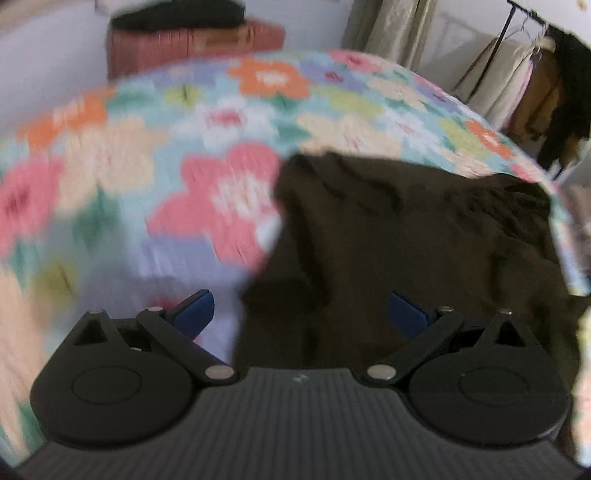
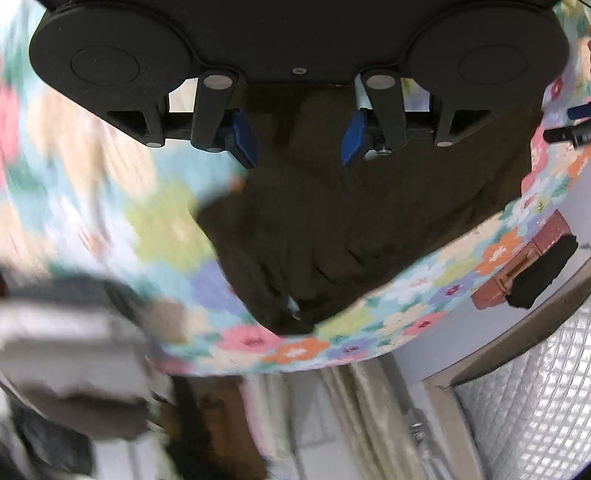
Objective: Fold clothes
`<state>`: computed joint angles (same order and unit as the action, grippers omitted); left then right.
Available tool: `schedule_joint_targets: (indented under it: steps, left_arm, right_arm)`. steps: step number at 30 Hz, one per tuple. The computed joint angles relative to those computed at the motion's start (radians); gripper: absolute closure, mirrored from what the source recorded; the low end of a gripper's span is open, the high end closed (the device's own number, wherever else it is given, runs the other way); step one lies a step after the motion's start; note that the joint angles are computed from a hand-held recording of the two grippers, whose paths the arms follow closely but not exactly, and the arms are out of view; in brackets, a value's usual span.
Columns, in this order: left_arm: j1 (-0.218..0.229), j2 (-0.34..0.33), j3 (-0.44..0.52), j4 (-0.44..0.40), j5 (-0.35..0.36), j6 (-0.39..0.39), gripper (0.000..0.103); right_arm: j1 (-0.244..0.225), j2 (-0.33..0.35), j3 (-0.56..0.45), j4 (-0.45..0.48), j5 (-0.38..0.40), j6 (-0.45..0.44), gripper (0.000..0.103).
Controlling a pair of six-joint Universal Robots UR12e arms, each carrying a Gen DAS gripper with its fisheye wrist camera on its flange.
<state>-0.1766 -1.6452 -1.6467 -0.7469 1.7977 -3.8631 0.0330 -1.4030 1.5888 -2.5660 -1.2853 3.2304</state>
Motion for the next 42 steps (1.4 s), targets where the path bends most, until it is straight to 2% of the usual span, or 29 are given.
schedule_joint_targets:
  steps: [1, 3, 7, 8, 9, 11, 13, 14, 15, 16, 17, 18, 19, 20, 22, 24, 26, 28, 29, 30, 32, 33, 35, 36, 38, 40, 41, 42]
  left_arm:
    - [0.001, 0.014, -0.023, 0.013, -0.051, -0.016, 0.002]
    - [-0.004, 0.031, -0.051, 0.018, -0.103, -0.037, 0.002]
    - [-0.011, 0.029, -0.079, 0.081, -0.141, -0.037, 0.002]
    - [-0.013, 0.022, -0.082, 0.111, -0.123, -0.038, 0.002]
    - [-0.014, 0.015, -0.084, 0.139, -0.105, -0.038, 0.002]
    - [-0.021, -0.006, -0.074, 0.152, -0.054, -0.036, 0.001]
    - [-0.024, -0.028, -0.054, 0.133, -0.032, -0.013, 0.001]
    - [-0.026, -0.041, -0.042, 0.115, -0.019, -0.002, 0.001]
    - [-0.028, -0.054, -0.030, 0.098, -0.005, 0.008, 0.002]
    - [-0.032, -0.061, -0.025, 0.097, 0.017, 0.017, 0.008]
    - [-0.046, -0.071, -0.018, 0.099, 0.074, 0.041, 0.023]
    - [-0.060, -0.080, -0.011, 0.100, 0.130, 0.067, 0.077]
    - [-0.071, -0.087, 0.006, 0.073, 0.171, 0.119, 0.099]
    - [-0.077, -0.088, 0.013, 0.076, 0.189, 0.157, 0.099]
    - [-0.081, -0.072, 0.001, 0.127, 0.196, 0.163, 0.099]
    - [-0.087, -0.057, -0.009, 0.169, 0.211, 0.170, 0.099]
    - [-0.097, -0.042, -0.019, 0.186, 0.247, 0.182, 0.099]
    - [-0.102, -0.027, -0.030, 0.185, 0.261, 0.179, 0.099]
    - [-0.101, -0.022, -0.032, 0.176, 0.263, 0.174, 0.099]
    - [-0.101, -0.017, -0.034, 0.167, 0.264, 0.170, 0.099]
    - [-0.096, -0.011, -0.037, 0.154, 0.264, 0.165, 0.099]
    - [-0.094, -0.010, -0.036, 0.149, 0.266, 0.158, 0.099]
    - [-0.092, -0.005, -0.043, 0.146, 0.274, 0.146, 0.099]
    - [-0.093, -0.007, -0.040, 0.147, 0.294, 0.147, 0.101]
    - [-0.109, -0.017, -0.029, 0.119, 0.408, 0.165, 0.103]
    - [-0.114, -0.017, -0.025, 0.089, 0.484, 0.184, 0.103]
    - [-0.107, -0.012, -0.024, 0.066, 0.469, 0.170, 0.103]
    - [-0.093, 0.002, -0.030, 0.055, 0.412, 0.138, 0.103]
  right_arm:
    - [-0.007, -0.021, 0.041, -0.032, -0.016, 0.015, 0.045]
    - [-0.020, -0.052, 0.104, -0.076, -0.048, 0.034, 0.043]
    - [-0.034, -0.046, 0.114, -0.072, -0.012, -0.004, 0.038]
    - [-0.034, -0.042, 0.117, -0.086, 0.000, -0.011, 0.031]
    - [-0.030, -0.032, 0.115, -0.102, 0.003, -0.013, 0.019]
    - [-0.014, -0.019, 0.116, -0.090, -0.008, -0.061, 0.014]
    - [0.012, -0.010, 0.107, -0.043, -0.057, -0.161, 0.015]
    - [0.024, -0.005, 0.110, -0.051, -0.074, -0.209, 0.020]
    - [0.030, -0.002, 0.115, -0.069, -0.072, -0.257, 0.044]
    - [0.032, -0.003, 0.115, -0.076, -0.060, -0.300, 0.060]
    - [0.039, -0.005, 0.113, -0.095, -0.090, -0.306, 0.093]
    - [0.048, -0.007, 0.112, -0.116, -0.129, -0.310, 0.094]
    - [0.055, -0.018, 0.121, -0.179, -0.183, -0.292, 0.094]
    - [0.063, -0.027, 0.129, -0.242, -0.239, -0.277, 0.095]
    - [0.069, -0.051, 0.140, -0.355, -0.334, -0.266, 0.095]
    - [0.079, -0.071, 0.152, -0.443, -0.437, -0.301, 0.095]
    - [0.076, -0.103, 0.174, -0.458, -0.457, -0.307, 0.095]
    - [0.078, -0.139, 0.201, -0.404, -0.446, -0.312, 0.095]
    - [0.077, -0.154, 0.209, -0.348, -0.424, -0.323, 0.095]
    - [0.070, -0.168, 0.217, -0.285, -0.381, -0.311, 0.095]
    - [0.034, -0.192, 0.221, -0.123, -0.227, -0.219, 0.095]
    - [0.020, -0.195, 0.219, -0.081, -0.180, -0.179, 0.095]
    - [0.002, -0.203, 0.217, -0.092, -0.100, -0.148, 0.095]
    - [-0.013, -0.213, 0.215, -0.105, -0.028, -0.142, 0.095]
    - [-0.047, -0.235, 0.216, -0.125, 0.135, -0.126, 0.095]
    - [-0.062, -0.265, 0.242, -0.127, 0.226, -0.153, 0.095]
    - [-0.058, -0.281, 0.256, -0.106, 0.228, -0.206, 0.095]
    - [-0.051, -0.292, 0.262, -0.063, 0.216, -0.261, 0.095]
